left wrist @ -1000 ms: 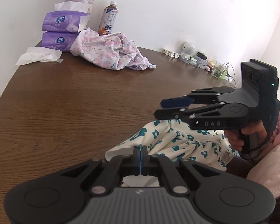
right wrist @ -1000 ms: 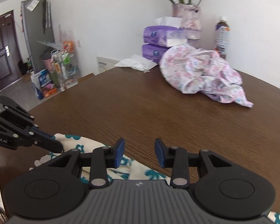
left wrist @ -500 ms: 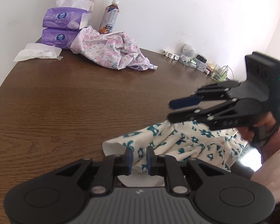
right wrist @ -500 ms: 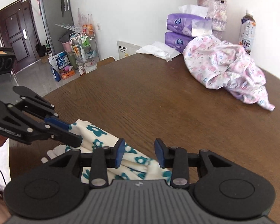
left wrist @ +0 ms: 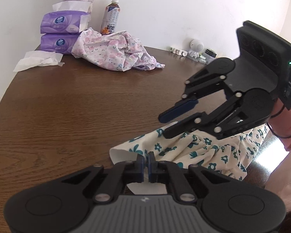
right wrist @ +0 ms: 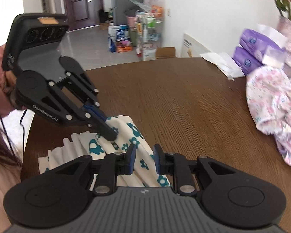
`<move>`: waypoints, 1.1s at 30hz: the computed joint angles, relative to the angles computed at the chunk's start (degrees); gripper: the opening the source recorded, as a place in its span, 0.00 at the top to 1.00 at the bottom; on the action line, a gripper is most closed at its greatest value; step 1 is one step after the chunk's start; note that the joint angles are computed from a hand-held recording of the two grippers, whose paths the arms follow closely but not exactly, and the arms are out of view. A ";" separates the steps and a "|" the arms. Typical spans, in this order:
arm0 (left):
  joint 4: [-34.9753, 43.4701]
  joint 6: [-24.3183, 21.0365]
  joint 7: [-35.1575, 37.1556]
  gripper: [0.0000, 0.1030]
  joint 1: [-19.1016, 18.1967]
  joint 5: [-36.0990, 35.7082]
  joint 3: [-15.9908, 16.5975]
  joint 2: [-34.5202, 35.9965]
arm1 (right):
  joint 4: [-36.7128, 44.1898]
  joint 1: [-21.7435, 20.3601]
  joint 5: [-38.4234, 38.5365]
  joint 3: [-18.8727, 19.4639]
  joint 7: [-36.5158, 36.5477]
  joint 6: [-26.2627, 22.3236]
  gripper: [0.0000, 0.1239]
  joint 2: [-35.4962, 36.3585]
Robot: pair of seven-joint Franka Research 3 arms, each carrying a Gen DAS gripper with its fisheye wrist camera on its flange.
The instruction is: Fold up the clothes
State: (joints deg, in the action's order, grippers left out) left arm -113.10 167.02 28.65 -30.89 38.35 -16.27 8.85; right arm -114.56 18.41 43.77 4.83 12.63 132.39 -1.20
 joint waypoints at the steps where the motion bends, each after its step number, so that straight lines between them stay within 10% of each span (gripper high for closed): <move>1: 0.11 -0.39 0.60 0.97 -0.01 -0.09 -0.15 -0.12 | 0.28 0.12 -1.17 0.15 -0.24 -0.07 0.85 0.30; 3: 0.74 -3.75 0.12 0.92 -1.06 3.57 0.25 -0.99 | 0.89 0.36 -3.39 0.46 -0.58 -0.47 0.85 0.99; 7: 2.51 -11.25 -1.04 0.48 -2.54 14.01 -0.08 -2.22 | 2.65 0.12 -3.48 0.46 0.33 -4.33 0.99 2.46; 14: 7.96 -8.02 24.94 0.54 1.26 0.85 -3.35 3.76 | 5.40 -1.44 -1.37 0.14 1.89 -10.56 0.99 4.25; 16: 8.77 -6.97 36.56 0.97 4.13 -10.15 -6.23 5.47 | 5.87 -1.71 -1.57 0.17 1.42 -11.82 0.99 4.55; 17: 8.79 -6.84 41.56 0.98 5.97 -16.67 -8.25 6.00 | 6.08 -1.79 -1.79 0.19 1.32 -12.09 0.99 4.76; 26: 5.84 -3.38 46.69 0.99 9.01 -38.60 -9.39 6.09 | 0.68 -3.25 5.30 -0.72 2.27 -5.74 0.93 0.75; 33: 5.77 -4.27 41.79 0.95 6.19 -38.08 -5.68 5.17 | -8.23 -0.90 3.63 -0.32 6.32 8.45 0.94 -4.63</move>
